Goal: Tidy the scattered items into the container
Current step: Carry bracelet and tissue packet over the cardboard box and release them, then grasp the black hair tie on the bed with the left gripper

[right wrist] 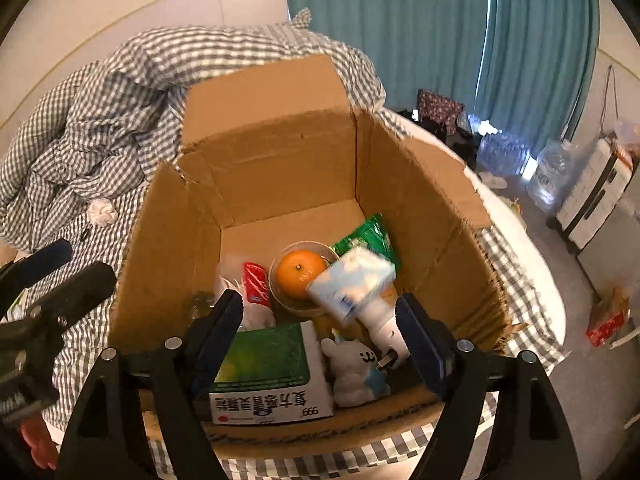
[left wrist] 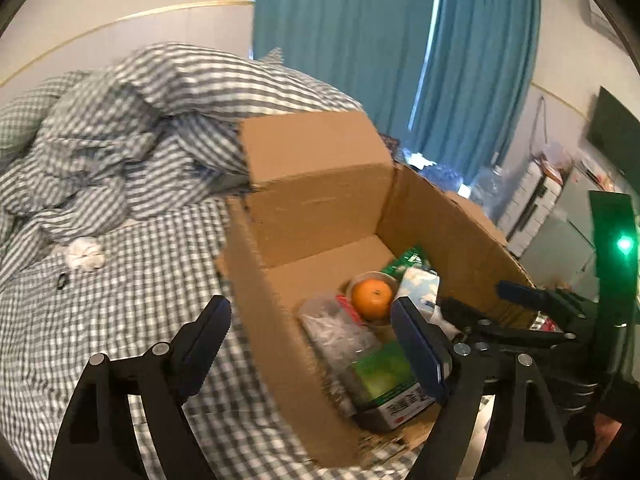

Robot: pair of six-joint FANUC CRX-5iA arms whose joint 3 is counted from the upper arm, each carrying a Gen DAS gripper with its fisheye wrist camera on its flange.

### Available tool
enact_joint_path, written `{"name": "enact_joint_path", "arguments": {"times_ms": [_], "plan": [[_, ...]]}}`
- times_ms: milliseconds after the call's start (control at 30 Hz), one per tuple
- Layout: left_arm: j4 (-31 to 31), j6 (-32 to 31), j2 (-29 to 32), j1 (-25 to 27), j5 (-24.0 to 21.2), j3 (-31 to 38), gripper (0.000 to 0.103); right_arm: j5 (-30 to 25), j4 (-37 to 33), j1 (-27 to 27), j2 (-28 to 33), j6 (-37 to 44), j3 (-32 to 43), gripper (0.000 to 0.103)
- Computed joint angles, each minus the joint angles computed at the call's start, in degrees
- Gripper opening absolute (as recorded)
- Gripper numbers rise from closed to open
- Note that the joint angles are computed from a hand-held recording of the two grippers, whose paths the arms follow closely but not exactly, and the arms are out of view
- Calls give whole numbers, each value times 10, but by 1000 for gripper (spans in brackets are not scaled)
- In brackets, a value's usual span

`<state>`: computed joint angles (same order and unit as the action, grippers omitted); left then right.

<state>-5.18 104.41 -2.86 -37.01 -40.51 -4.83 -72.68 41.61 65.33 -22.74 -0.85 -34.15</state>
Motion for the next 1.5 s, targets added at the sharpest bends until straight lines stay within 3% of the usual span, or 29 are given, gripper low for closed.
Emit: {"name": "enact_joint_path", "arguments": {"times_ms": [100, 200, 367, 600, 800, 1033, 1133, 1200, 1333, 1400, 1500], "plan": [[-57, 52, -30, 0, -31, -1, 87, -30, 14, 31, 15, -4, 20, 79], [-171, 142, -45, -28, -116, 28, 89, -44, 23, 52, 42, -2, 49, 79], [-273, 228, -107, -48, -206, 6, 101, -76, 46, 108, 84, -9, 86, 83], [-253, 232, -218, 19, -214, -92, 102, -76, 64, 166, 145, -1, 130, 87], [-194, 177, -297, 123, -196, -165, 103, -10, 52, 163, 184, -2, 165, 88], [-56, 25, -356, 330, -130, -246, 103, 75, 82, 127, 243, 53, 211, 88], [-2, -43, -338, 386, -89, -268, 103, 129, 79, 93, 273, 89, 236, 88], [-4, -53, -301, 394, -61, -262, 103, 146, 73, 76, 291, 101, 250, 88], [50, -117, -237, 422, 26, -272, 103, 184, 56, 34, 318, 104, 268, 88], [79, -150, -180, 430, 69, -263, 103, 197, 46, 14, 330, 106, 270, 88], [55, -136, -82, 420, 106, -212, 103, 231, 28, -18, 356, 112, 281, 88]]}}
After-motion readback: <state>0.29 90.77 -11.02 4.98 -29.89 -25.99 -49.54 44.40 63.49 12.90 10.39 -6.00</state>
